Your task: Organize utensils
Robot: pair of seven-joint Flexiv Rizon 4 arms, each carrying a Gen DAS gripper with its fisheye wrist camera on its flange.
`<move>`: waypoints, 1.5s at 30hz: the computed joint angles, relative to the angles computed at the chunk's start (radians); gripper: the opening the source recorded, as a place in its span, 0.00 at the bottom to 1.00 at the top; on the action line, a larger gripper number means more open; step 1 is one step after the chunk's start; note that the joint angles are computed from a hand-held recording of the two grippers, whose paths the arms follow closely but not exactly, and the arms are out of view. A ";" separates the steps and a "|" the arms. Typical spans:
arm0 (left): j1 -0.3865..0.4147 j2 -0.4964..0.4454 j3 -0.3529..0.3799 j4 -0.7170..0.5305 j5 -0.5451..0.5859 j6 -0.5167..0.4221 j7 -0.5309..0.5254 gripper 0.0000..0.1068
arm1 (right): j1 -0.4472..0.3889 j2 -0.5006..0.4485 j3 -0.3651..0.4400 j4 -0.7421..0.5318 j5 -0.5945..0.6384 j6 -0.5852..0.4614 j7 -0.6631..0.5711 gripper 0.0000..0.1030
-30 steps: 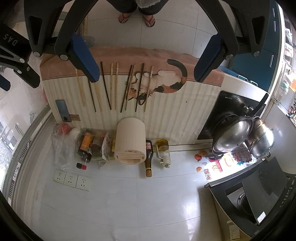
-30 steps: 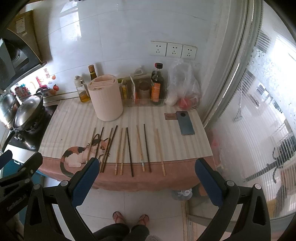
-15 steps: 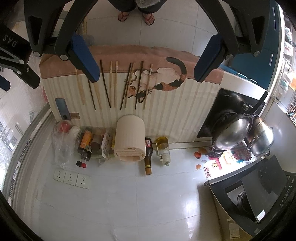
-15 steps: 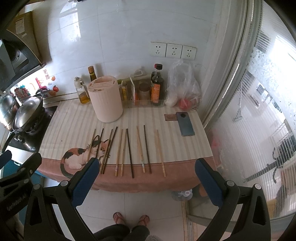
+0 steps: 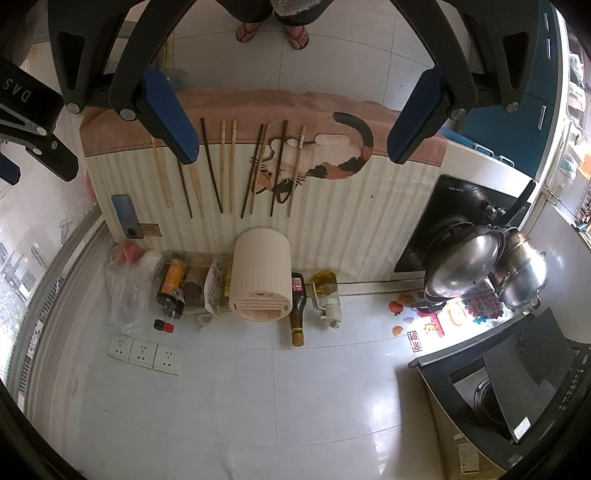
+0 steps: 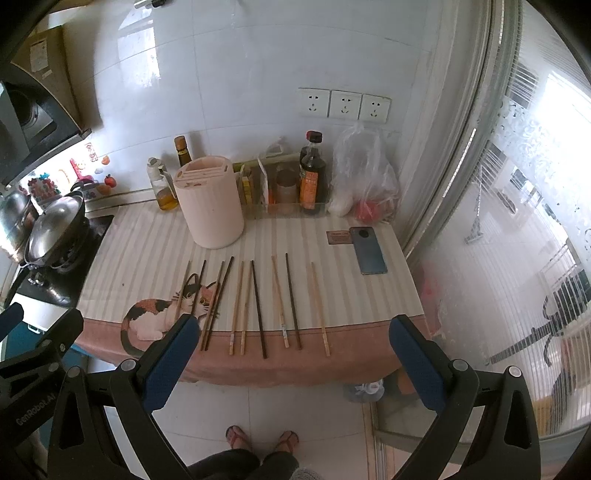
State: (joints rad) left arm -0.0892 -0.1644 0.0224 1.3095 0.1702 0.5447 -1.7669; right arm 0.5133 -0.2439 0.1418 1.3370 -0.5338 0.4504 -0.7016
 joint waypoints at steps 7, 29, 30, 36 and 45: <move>-0.004 -0.009 -0.001 -0.022 0.012 -0.005 -0.009 0.96 | -0.001 -0.001 -0.002 -0.004 -0.001 0.002 -0.004 1.00; 0.005 0.017 0.001 0.013 0.002 0.029 0.006 0.96 | 0.005 0.001 -0.003 -0.010 -0.015 -0.004 0.008 1.00; 0.005 0.016 0.001 0.012 0.004 0.027 0.003 0.96 | 0.005 0.001 -0.002 -0.010 -0.016 -0.004 0.008 1.00; 0.006 0.013 0.000 0.011 0.006 0.036 0.005 0.96 | 0.009 -0.002 -0.005 -0.015 -0.026 -0.005 0.017 1.00; 0.032 -0.048 0.028 0.024 0.044 0.184 0.009 0.96 | -0.014 -0.018 -0.020 0.045 -0.043 0.131 0.126 1.00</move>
